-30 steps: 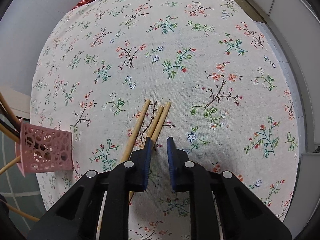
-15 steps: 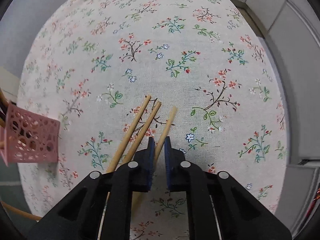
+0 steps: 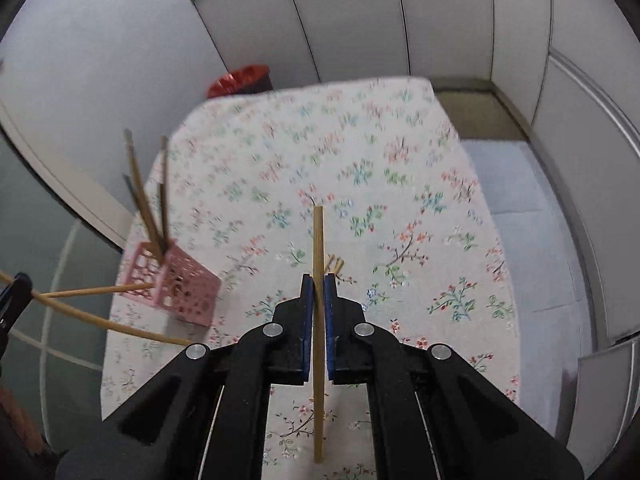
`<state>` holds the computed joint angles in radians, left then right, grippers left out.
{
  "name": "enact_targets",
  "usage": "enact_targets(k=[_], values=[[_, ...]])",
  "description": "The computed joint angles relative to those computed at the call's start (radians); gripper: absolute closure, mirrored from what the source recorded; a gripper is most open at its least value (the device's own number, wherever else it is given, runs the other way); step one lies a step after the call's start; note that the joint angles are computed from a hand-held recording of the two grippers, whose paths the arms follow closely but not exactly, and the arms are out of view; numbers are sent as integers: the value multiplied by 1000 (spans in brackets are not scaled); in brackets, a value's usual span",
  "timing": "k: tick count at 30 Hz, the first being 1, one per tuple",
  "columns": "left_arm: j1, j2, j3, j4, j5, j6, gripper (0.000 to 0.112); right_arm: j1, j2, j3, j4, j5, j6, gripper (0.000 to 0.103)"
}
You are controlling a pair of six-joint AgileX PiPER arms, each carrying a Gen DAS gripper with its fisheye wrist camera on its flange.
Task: Organize utensils
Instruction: 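Carry both held chopsticks over the pink basket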
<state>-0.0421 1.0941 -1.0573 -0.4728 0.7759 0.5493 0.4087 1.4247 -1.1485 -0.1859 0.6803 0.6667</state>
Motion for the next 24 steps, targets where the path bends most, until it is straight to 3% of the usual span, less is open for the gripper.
enact_targets(k=[4, 9, 15, 24], values=[[17, -49, 1, -31, -39, 4, 106, 54, -91, 18, -108, -1, 84, 99], [32, -82, 5, -59, -120, -3, 106, 111, -110, 4, -188, -4, 145, 99], [-35, -84, 53, 99, -317, -150, 106, 142, -85, -26, -205, 2, 160, 99], [-90, 8, 52, 228, -377, -256, 106, 167, -73, -47, -222, -8, 184, 99]])
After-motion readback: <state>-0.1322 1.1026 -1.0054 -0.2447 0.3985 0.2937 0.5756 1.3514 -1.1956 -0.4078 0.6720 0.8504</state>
